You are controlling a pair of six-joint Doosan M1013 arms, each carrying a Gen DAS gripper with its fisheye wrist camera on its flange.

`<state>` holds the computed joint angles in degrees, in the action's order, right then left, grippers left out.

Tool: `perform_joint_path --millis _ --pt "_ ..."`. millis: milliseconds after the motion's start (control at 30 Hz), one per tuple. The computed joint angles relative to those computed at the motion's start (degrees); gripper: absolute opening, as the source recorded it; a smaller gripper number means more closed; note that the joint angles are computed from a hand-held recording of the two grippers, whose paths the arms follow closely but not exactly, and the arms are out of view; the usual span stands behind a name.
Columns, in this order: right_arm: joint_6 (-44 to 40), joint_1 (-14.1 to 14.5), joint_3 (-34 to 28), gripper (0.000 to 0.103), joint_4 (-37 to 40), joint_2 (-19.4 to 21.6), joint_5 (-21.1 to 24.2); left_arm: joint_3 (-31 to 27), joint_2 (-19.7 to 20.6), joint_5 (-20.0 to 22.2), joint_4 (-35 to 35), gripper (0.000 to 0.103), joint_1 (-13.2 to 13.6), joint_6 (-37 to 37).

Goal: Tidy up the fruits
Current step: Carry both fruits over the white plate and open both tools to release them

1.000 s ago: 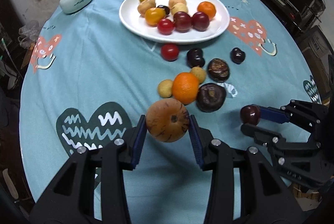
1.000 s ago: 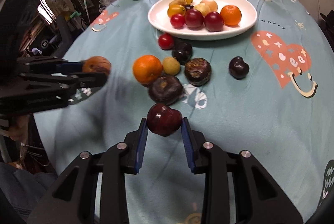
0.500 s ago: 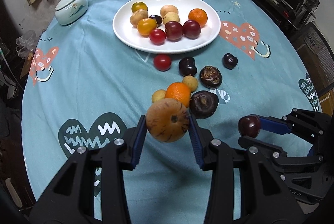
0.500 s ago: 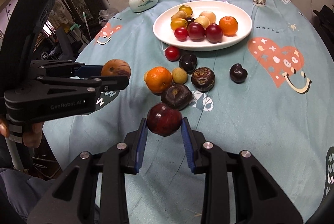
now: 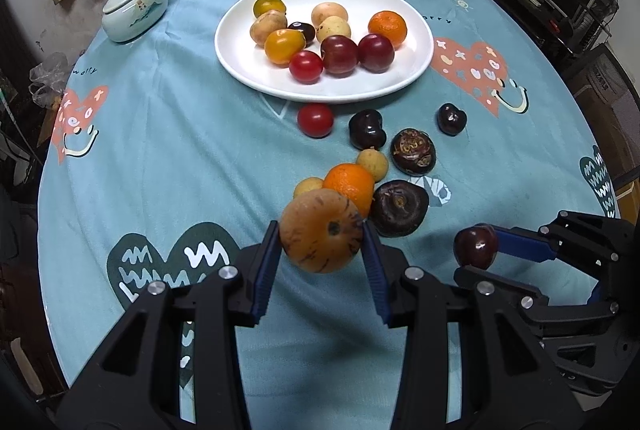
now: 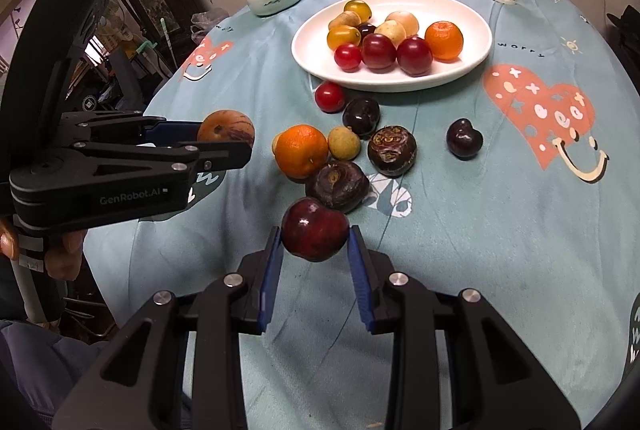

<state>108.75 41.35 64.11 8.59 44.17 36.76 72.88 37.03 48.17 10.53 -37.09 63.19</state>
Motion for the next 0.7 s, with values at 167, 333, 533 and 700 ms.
perform_joint_path --millis 167,333,533,700 --pt "-1.46 -0.56 -0.98 0.033 1.07 0.58 0.51 -1.67 0.97 0.66 -0.2 0.041 0.35 0.26" --pt "-0.9 -1.71 -4.0 0.033 -2.55 1.2 0.44 -5.95 2.57 0.63 0.56 0.041 1.52 -0.31" --pt "2.22 -3.57 -12.25 0.033 -9.91 4.22 0.62 -14.75 6.38 0.8 2.15 0.042 2.78 -0.7" --pt "2.8 -5.08 -24.91 0.033 -11.79 10.98 7.28 -25.13 12.31 5.79 3.12 0.042 3.43 -0.8"
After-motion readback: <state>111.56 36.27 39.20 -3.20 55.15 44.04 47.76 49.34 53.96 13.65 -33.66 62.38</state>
